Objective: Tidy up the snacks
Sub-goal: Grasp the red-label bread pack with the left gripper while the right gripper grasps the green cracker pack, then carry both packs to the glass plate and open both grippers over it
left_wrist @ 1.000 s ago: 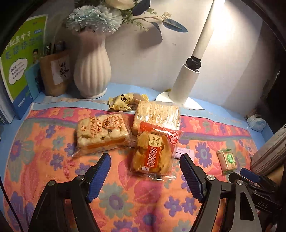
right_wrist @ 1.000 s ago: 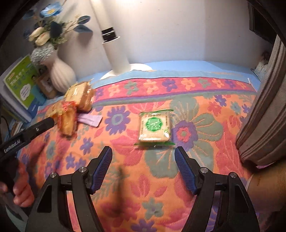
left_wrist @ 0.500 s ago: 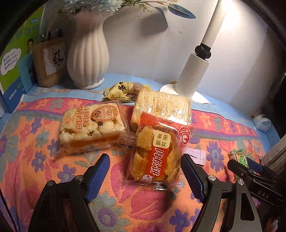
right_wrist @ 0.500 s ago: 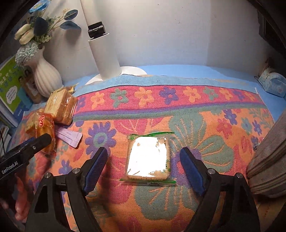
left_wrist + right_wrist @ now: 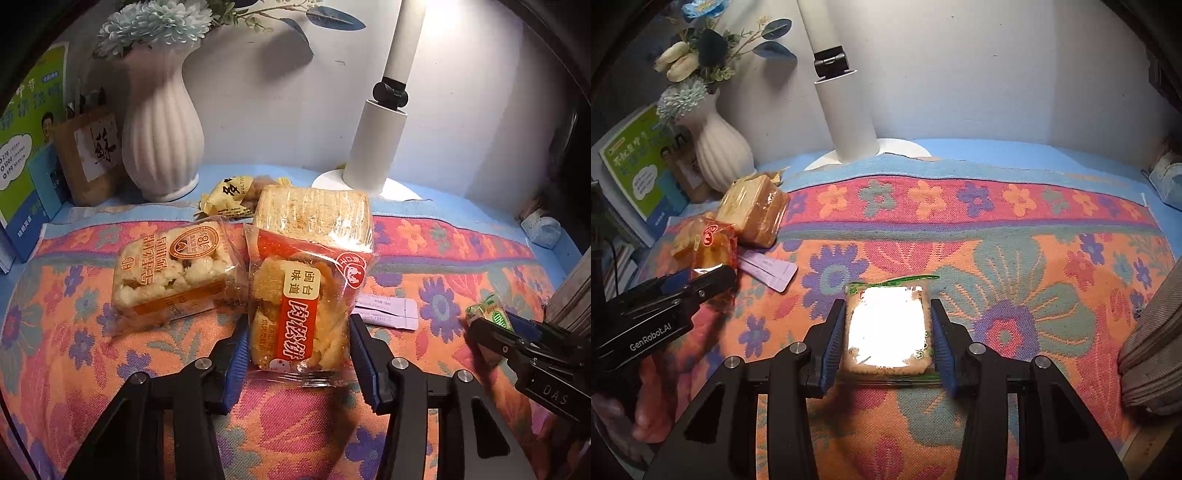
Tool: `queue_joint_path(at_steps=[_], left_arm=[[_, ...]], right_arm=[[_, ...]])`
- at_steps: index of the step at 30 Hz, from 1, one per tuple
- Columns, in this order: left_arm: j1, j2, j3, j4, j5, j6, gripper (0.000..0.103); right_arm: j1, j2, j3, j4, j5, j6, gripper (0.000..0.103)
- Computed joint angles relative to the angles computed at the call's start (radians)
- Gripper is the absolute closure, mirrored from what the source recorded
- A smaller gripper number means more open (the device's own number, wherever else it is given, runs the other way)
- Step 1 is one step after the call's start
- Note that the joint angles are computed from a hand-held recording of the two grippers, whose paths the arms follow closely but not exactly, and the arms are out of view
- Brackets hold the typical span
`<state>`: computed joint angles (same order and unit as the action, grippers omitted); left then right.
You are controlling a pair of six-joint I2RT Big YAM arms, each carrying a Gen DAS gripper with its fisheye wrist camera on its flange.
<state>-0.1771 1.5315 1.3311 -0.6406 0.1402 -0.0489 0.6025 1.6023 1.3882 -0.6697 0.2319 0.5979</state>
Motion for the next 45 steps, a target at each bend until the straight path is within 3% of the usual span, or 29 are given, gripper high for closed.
queue_joint_path(at_steps=[15,20,24,29,33,39,45], left_arm=[[-0.008,-0.039,-0.039,0.029,0.017,0.007,0.055],[-0.005,-0.08,-0.073,-0.002,0.046,-0.042,0.055],[-0.021,-0.118,-0.118,-0.029,0.043,-0.084,0.055],[-0.042,-0.211,-0.217,-0.014,0.078,-0.143,0.056],[-0.078,-0.312,-0.303,-0.003,0.063,-0.166,0.056],[-0.126,-0.449,-0.403,-0.03,0.071,-0.19,0.056],[-0.207,-0.568,-0.471,-0.058,0.038,-0.196,0.056]], right_arm=[[0.019,-0.017,-0.015,0.022,-0.012,-0.069,0.061],[0.048,-0.05,-0.054,0.034,-0.018,-0.062,0.061],[0.083,-0.116,-0.132,0.097,-0.034,-0.049,0.061],[0.131,-0.223,-0.252,0.196,-0.087,-0.04,0.061],[0.184,-0.312,-0.341,0.239,-0.117,-0.005,0.061],[0.26,-0.423,-0.445,0.232,-0.146,0.083,0.061],[0.321,-0.533,-0.52,0.165,-0.067,0.166,0.061]])
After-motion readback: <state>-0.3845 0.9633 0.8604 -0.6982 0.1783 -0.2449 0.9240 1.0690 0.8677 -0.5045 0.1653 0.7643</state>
